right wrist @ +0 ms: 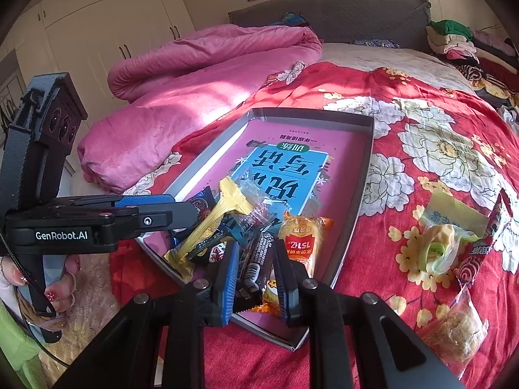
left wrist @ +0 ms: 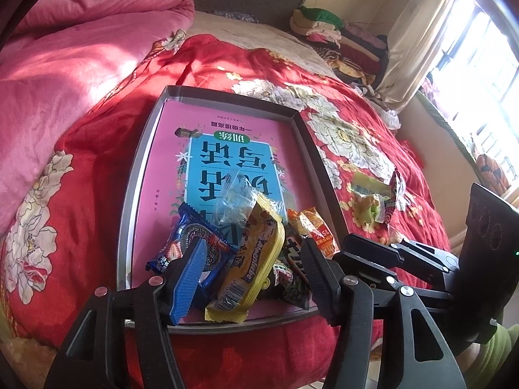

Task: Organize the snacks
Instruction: 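Open both tools and move them away from the tray toward the remaining snacks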

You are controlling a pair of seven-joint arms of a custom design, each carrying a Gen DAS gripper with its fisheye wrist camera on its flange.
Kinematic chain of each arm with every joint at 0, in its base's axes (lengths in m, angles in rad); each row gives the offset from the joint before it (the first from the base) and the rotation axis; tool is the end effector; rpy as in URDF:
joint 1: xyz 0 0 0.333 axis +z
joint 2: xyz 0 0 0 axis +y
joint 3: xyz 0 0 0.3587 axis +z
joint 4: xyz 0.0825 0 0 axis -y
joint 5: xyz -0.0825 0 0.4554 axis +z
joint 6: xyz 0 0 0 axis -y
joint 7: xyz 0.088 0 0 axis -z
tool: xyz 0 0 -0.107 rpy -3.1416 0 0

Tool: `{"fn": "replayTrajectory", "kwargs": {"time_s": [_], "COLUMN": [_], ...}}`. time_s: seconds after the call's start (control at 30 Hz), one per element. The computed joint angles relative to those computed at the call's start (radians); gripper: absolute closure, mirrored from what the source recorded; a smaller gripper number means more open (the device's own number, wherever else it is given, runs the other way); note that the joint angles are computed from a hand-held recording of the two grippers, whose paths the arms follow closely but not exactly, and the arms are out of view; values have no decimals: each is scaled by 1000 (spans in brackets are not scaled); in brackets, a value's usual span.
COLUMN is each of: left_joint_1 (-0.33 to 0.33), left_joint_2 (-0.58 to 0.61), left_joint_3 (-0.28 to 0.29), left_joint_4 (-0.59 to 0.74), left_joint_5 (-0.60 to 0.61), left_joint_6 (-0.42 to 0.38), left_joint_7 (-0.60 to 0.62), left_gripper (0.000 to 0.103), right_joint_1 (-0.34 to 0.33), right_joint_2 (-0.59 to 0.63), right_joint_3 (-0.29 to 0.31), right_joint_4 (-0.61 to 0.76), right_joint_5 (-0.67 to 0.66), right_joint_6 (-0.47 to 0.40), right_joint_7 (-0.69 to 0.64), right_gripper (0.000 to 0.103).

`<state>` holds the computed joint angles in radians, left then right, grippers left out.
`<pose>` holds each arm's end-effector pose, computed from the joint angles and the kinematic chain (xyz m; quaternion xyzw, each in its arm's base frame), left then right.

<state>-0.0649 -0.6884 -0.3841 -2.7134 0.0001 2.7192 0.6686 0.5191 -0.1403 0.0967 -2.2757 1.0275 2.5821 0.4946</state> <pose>0.3814 -0.1882 0.4907 -0.7972 0.4989 -0.2998 0.1603 0.4828 0.3244 0.4598 -0.8710 0.2954 0.0137 0.3924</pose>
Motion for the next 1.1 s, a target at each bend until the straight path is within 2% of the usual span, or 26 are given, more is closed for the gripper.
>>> {"fn": "replayTrajectory", "kwargs": {"time_s": [0.43, 0.8, 1.1], "left_joint_1": [5, 14, 20], "left_joint_2": [-10, -22, -29], "left_joint_3": [-10, -29, -39], "left_joint_4": [-2, 0, 1], "left_joint_5": [12, 23, 29], "left_joint_6": [35, 52, 68], "left_joint_7": [1, 9, 15], "left_gripper": [28, 26, 25], "right_joint_1": [3, 12, 12], "right_joint_2": [-13, -40, -58], "right_joint_3": [-6, -16, -29], "right_joint_4": [-3, -15, -20], "right_joint_5": [33, 100, 120], "right_joint_6": [13, 51, 56], "right_joint_7": [-26, -88, -99], "right_gripper": [65, 52, 49]}}
